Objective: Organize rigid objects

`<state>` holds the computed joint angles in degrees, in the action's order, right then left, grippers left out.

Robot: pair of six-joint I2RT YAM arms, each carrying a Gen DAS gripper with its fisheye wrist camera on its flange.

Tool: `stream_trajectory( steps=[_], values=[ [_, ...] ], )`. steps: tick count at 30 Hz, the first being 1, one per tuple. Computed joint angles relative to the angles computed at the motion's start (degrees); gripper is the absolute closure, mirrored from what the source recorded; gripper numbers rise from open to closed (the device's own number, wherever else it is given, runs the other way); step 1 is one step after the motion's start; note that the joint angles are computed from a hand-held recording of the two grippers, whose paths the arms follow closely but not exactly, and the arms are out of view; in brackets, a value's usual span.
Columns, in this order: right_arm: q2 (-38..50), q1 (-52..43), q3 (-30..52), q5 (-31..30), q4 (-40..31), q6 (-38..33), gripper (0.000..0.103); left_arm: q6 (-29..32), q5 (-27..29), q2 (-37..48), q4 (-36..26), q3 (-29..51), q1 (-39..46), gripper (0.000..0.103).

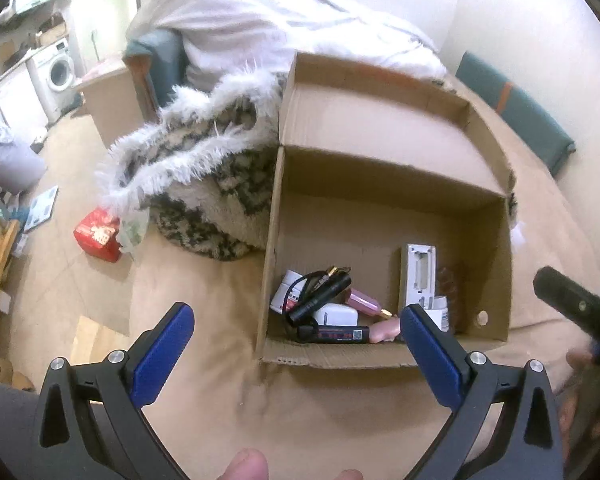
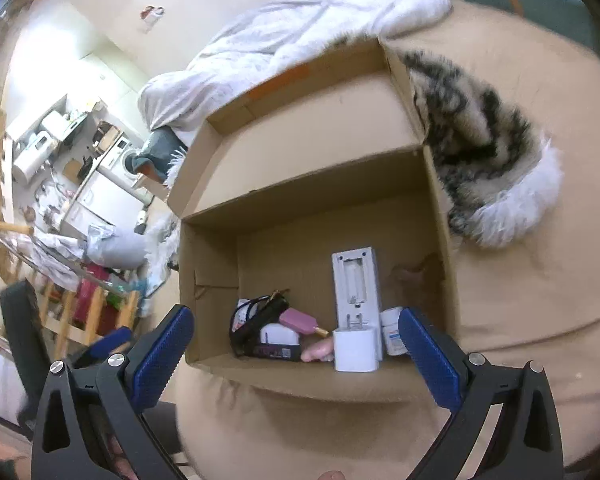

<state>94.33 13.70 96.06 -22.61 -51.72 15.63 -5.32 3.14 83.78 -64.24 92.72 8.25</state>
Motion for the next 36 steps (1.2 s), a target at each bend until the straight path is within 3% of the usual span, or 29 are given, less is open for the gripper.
stream_trajectory(
  steps=[3,7,12,17,25,36],
  values=[
    [-4.81,1.37,-3.55,4.11,2.01,-1.8,0.0,1.18,1.22,-3.93,2.32,-2.64,0.3,0.0],
    [-8.98,3.58,-7.35,8.31,4.51,-3.13,0.0,2.89,-3.79,-7.25,4.36,-4.93,-2.74,0.0],
    [-13.9,5.46,-14.07,14.52,9.64,-4.09,0.0,1.14,-4.85,-11.19,6.02,-8.95,-3.8,0.0],
    [-13.22,3.46,-16.18,12.41,10.28,-1.3,0.0,-0.66,-3.85,-7.04,4.97,-8.99,-2.14,0.0],
    [-11.91,3.55,-16.57,16.9,15.04,-1.21,0.0,-0.33,-7.03,-8.84,11.54,-12.66,-3.45,0.0],
    [-11.35,4.82,-16.09,18.37,14.28,-2.69,0.0,-0.73,-6.8,-8.04,9.85,-11.44,-3.35,0.0]
  ],
)
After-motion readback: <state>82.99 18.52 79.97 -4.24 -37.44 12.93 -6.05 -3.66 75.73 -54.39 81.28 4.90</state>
